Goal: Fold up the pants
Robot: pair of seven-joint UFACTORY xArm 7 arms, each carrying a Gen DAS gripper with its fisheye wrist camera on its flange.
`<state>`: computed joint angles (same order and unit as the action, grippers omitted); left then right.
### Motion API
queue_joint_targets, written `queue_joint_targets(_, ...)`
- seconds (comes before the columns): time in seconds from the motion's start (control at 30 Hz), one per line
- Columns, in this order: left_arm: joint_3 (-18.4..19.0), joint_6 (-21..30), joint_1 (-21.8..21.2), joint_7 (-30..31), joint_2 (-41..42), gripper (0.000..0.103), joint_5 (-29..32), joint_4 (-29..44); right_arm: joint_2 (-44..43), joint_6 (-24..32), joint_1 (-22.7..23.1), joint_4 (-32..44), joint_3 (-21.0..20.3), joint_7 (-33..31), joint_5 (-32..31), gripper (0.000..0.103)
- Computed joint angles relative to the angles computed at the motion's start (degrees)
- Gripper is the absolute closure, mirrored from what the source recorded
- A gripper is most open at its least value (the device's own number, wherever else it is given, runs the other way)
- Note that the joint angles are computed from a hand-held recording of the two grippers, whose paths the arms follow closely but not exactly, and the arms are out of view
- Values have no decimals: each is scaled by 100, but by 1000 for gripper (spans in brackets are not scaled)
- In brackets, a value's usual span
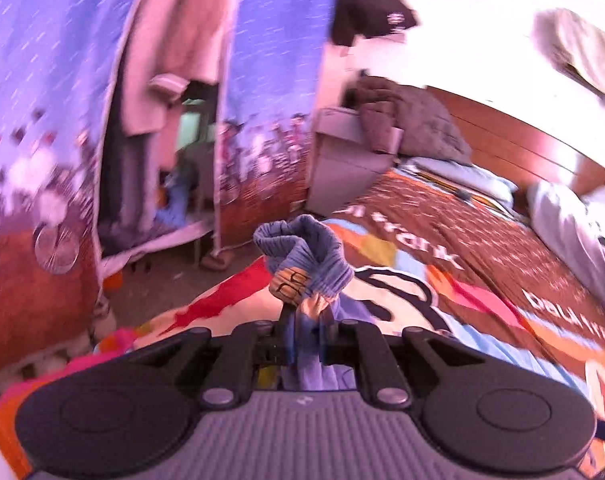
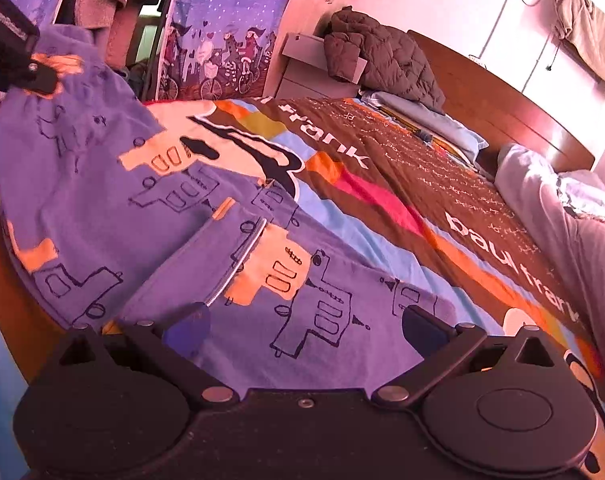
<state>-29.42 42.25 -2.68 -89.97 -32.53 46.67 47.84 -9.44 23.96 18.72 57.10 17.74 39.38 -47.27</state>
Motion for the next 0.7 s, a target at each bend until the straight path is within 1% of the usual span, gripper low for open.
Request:
queue_joint_targets(0.1, -205, 227, -31, 369, 254, 92, 221, 380, -317, -601, 14, -302, -288, -507, 630, 1)
queue_joint_targets(0.17, -337, 376, -90, 569, 449, 92, 429, 657, -609, -1083, -5, -585, -525, -1157, 912, 1)
queue_joint_targets(0.23, -500, 601, -177, 743, 754, 92, 654, 1017, -884, -1292, -34, -796, -742, -1775, 1090, 1)
queue_joint_targets(0.27, -551, 703, -248, 849, 898, 92, 749, 1182, -991, -1355, -13, -885, -869, -2061, 1240, 1)
queue_joint_targets(0.33, -738, 1059, -369, 1063, 1308, 92, 927, 1614, -1209, -1342, 308, -1051, -1390, -2825, 1880, 1)
queue_joint_targets(0.4, -997, 1524, -498, 1267, 1801, 92, 1154, 2107, -1376, -1242, 683, -1158, -1931, -3484, 2549, 1)
queue_joint_targets(0.43, -1111, 1709, -579, 1346, 2046, 92, 1291, 2330, -1442, -1159, 800, -1186, -2140, -3744, 2813, 1)
queue_joint_targets(0.5, -1278, 1999, -777, 1492, 2477, 92, 1586, 2674, -1534, -1134, 776, -1273, -2335, -4029, 3114, 1)
queue_joint_targets(0.57, -1480, 2422, -1058, 1717, 3046, 92, 2002, 3110, -1563, -1223, 562, -1367, -2338, -4095, 3266, 1)
queue_joint_targets(0.63, -1561, 2719, -1397, 1940, 3538, 92, 2354, 3452, -1593, -1380, 366, -1469, -2363, -4107, 3473, 1)
queue_joint_targets(0.67, -1576, 2844, -1585, 2045, 3785, 92, 2519, 3619, -1602, -1413, 368, -1489, -2440, -4163, 3649, 1)
queue_joint_targets(0.7, -1580, 2964, -1795, 2182, 4081, 92, 2685, 3837, -1610, -1402, 468, -1482, -2607, -4288, 3893, 1)
